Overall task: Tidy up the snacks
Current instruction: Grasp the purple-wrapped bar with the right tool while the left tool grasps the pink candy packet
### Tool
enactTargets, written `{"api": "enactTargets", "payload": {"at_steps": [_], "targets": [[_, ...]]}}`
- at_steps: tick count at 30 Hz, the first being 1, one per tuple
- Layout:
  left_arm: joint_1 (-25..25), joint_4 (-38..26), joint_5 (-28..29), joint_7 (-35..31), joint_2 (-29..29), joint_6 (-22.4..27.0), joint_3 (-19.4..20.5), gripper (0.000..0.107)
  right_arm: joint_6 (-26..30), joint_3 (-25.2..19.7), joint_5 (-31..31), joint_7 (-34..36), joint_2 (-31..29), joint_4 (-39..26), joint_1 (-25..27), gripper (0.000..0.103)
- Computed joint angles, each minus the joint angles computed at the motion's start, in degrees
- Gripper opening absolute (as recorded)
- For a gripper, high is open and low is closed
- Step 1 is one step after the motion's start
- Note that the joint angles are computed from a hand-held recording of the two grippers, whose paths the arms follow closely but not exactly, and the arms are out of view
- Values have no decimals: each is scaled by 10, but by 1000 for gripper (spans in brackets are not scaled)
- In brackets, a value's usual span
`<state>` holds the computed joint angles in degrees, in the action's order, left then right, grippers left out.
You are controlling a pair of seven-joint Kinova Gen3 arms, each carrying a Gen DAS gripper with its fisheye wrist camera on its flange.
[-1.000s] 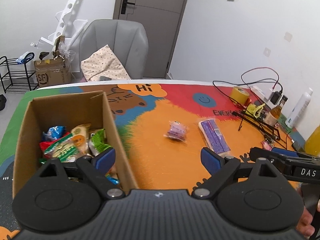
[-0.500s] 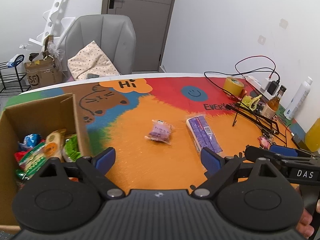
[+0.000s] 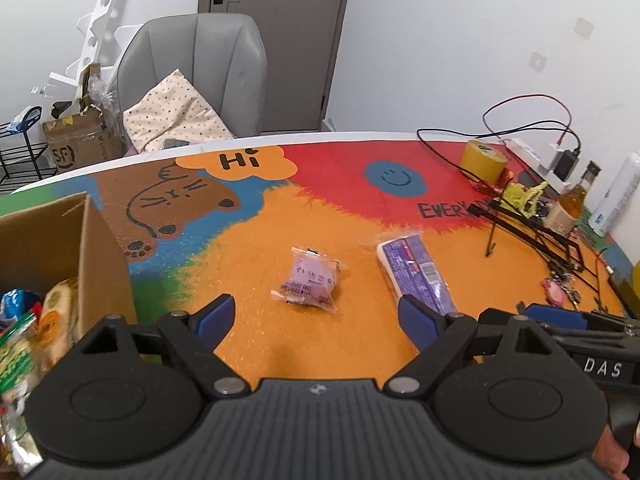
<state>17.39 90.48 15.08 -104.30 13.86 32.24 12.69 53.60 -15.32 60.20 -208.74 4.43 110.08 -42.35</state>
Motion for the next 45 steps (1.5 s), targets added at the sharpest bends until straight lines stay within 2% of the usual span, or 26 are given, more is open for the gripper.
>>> {"api": "enactTargets", "payload": {"at_steps": [6, 10, 12, 14, 17, 27, 29, 30, 32, 37, 39, 41, 45], "targets": [[27, -26, -43, 41, 33, -5, -13, 86, -64, 20, -9, 26, 15, -1, 24, 67], [35, -43, -62, 58, 53, -2, -16, 80, -94, 34, -19, 44, 27, -6, 35, 61], [40, -50, -68, 69, 62, -3, -18, 76, -108, 40, -25, 55, 31, -6, 38, 54], [40, -56, -71, 74, 71, -3, -17, 72, -123, 42, -35, 69, 36, -6, 47, 38], [42, -68, -76, 78, 83, 4, -15, 70, -136, 52, -22, 61, 31, 5, 40, 32], [57, -79, -89, 89, 112, -5, -15, 59, -79, 42, -55, 70, 20, 1, 37, 32], [57, -74, -90, 86, 112, -14, -14, 51, -64, 40, -56, 71, 23, -6, 35, 42], [58, -72, -92, 86, 111, -18, -14, 49, -50, 39, -52, 70, 28, -12, 31, 44], [51, -66, -86, 78, 110, -24, -7, 48, -39, 40, -52, 77, 37, -22, 27, 54], [26, -55, -57, 47, 102, -24, 13, 45, -24, 48, -61, 111, 63, -51, 18, 59], [18, -47, -45, 35, 95, -25, 18, 44, -10, 52, -58, 117, 71, -58, 7, 57], [10, -38, -33, 24, 88, -26, 22, 43, -7, 55, -58, 119, 71, -59, 1, 39], [-3, -24, -11, 1, 77, -21, 28, 42, -30, 53, -56, 103, 56, -42, -2, 33]]}}
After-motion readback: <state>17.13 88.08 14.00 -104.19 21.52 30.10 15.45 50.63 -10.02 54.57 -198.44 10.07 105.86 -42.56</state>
